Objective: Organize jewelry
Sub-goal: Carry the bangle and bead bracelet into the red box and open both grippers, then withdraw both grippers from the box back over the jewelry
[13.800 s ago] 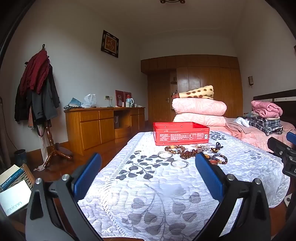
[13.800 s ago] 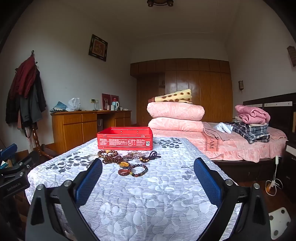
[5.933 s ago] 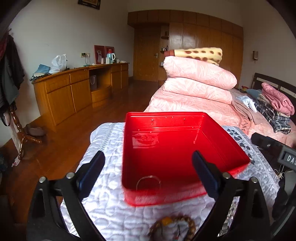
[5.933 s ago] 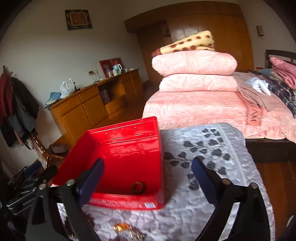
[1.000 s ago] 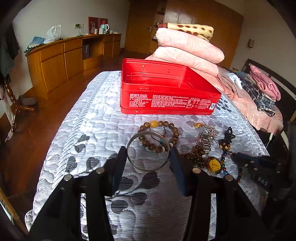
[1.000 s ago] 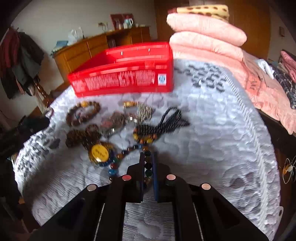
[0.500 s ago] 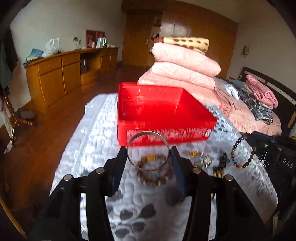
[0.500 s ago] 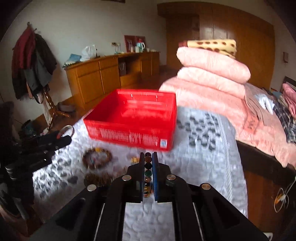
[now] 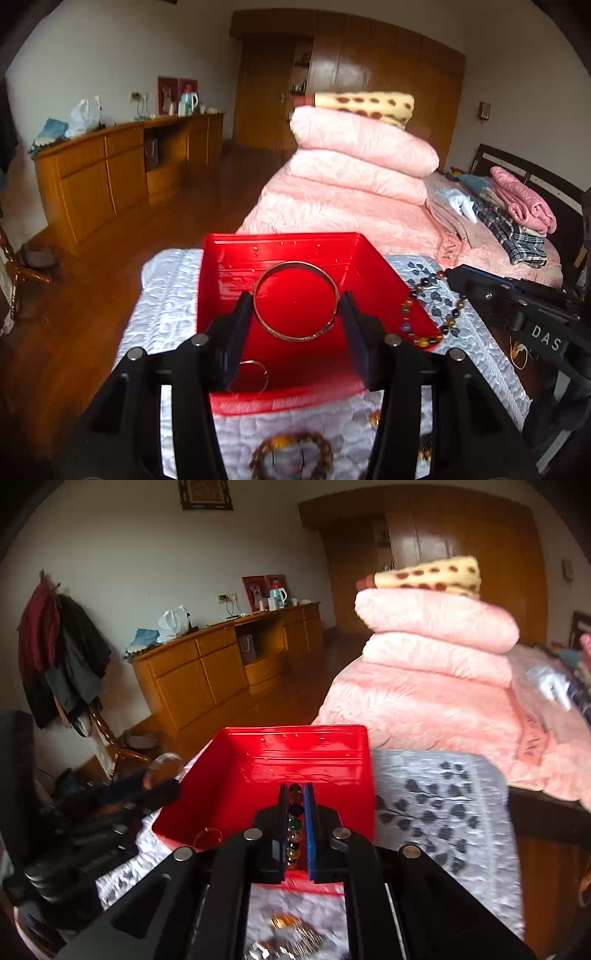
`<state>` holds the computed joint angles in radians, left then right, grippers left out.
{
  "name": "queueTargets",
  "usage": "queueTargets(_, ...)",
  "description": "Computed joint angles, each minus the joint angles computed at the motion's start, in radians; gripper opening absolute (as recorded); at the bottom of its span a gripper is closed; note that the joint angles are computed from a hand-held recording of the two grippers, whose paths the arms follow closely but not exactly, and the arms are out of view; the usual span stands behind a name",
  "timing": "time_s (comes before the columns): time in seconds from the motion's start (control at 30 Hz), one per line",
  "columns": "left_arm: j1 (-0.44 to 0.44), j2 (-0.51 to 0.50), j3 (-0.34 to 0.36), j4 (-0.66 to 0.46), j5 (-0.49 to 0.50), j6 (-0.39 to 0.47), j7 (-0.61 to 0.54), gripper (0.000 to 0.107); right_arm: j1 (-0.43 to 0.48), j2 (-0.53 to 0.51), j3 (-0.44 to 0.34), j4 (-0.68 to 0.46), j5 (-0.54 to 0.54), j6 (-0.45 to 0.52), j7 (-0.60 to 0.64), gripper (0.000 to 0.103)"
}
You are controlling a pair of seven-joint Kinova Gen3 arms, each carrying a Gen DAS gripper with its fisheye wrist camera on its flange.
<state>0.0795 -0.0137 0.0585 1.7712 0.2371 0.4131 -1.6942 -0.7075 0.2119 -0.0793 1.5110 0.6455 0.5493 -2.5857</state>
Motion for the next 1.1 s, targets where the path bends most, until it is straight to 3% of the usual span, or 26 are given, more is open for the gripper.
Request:
queueTargets(0.13,0.018,0.066,-0.007,-0.029,-0.069,-0.003,0.07,0.048,0.015,0.053,0.01,-0.037,-0.055,0.004,0.043,0.009)
queueTargets(0.2,-0.007,0.091,0.013,-0.041,-0.06,0.009,0.07,0.055,0.036,0.065,-0.006,-0.036,-0.06,0.0,0.046,0.017)
queueTargets(0.33,-0.019,0.1,0.011,-0.03,-0.049,-0.015,0.066,0.074,0.099,0.06,-0.09,-0.007,0.051,0.005,-0.066,0.041)
queueTargets(0.43,-0.046,0.076,0.019,0.005,0.019,-0.06,0.013,0.086,0.016,0.035,-0.015,0.037,0.164,0.004,-0.188,0.062)
queueTargets(0.47,-0.044,0.064,0.016,0.023,0.02,-0.083,0.016,0.089,-0.031,0.023,0.02,0.047,0.205,0.028,-0.229,0.073)
queueTargets(0.57,-0.037,0.032,0.009,0.056,0.002,-0.119,0.041,0.093,-0.157,-0.006,0.125,0.099,0.319,0.047,-0.351,0.094)
queueTargets(0.73,-0.034,-0.052,0.01,0.139,-0.148,-0.16,0.205,0.098,-0.199,-0.057,0.061,0.192,0.486,0.169,-0.543,0.097)
queueTargets(0.87,-0.011,-0.129,-0.024,0.22,-0.141,-0.178,0.193,0.098,-0.227,-0.082,-0.014,0.266,0.565,0.279,-0.662,0.097)
queueTargets(1.1,0.01,-0.237,-0.057,0.335,-0.105,-0.135,0.168,0.098,-0.222,-0.086,-0.154,0.313,0.495,0.4,-0.674,0.097)
